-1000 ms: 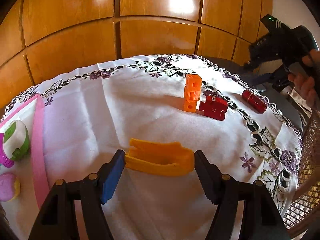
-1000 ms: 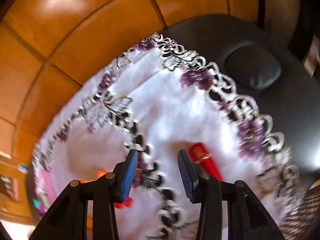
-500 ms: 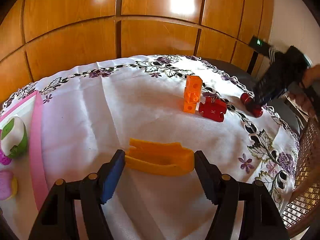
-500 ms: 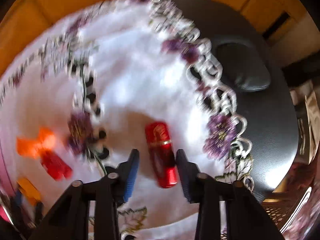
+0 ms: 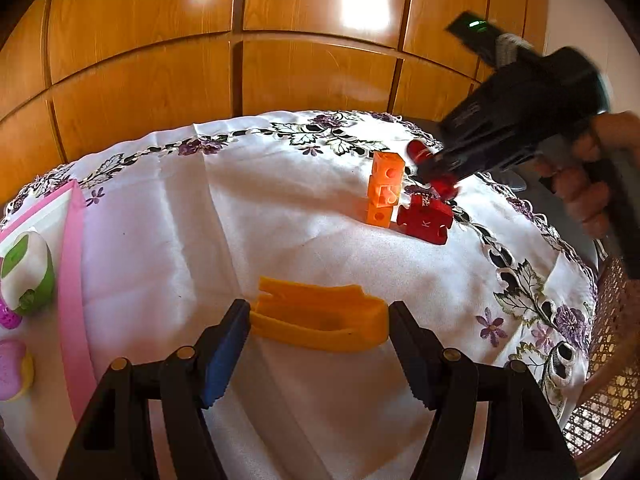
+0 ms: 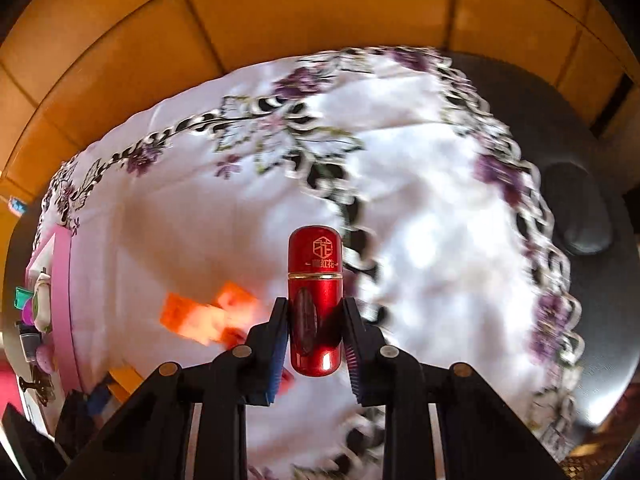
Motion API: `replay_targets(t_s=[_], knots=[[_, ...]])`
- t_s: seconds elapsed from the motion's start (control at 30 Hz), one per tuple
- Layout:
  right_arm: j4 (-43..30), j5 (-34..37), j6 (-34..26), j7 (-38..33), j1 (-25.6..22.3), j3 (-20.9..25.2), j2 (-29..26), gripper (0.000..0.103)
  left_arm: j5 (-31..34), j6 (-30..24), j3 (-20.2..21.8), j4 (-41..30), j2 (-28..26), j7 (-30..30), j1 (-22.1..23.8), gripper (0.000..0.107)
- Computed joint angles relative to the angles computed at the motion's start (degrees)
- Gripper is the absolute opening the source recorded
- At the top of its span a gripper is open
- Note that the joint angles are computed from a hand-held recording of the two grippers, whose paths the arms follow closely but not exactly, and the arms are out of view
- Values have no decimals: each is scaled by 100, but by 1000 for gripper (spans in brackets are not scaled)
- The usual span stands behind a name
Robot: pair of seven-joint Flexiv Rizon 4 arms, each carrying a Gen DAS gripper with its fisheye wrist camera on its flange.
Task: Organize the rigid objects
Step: 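Grasp the red tube with the right tool and lift it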
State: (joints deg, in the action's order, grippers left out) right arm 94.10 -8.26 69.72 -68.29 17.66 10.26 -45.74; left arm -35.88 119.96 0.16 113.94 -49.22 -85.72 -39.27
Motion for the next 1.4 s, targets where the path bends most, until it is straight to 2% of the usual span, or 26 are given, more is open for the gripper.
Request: replay_targets(t_s=[0.1, 0.23, 0.37, 0.77, 1.07, 1.23, 1.4], knots=[[-189, -86, -196, 39, 78, -72, -253, 26, 78, 27, -55, 16, 3, -50, 71, 71], [-45, -185, 75, -181, 46, -66, -258, 26, 81, 31, -28, 7, -4, -59, 56, 71], [-95, -49, 51, -225, -71, 47, -288, 26, -18, 17, 35, -21, -21, -17, -32, 71], [-14, -322, 156, 49, 315, -295, -283, 26, -282, 1, 134, -48, -42, 160, -194, 71], [264, -869, 427, 390, 758, -745, -203, 25, -824, -100, 346, -82, -36, 453, -523, 70], [340, -982, 521, 491, 762, -722, -181, 25, -1178, -260, 449, -45, 79, 562, -681, 70], [454, -1135, 629, 530, 809, -806, -132, 25, -1399, -103, 463, 64, 272, 625, -799, 70]])
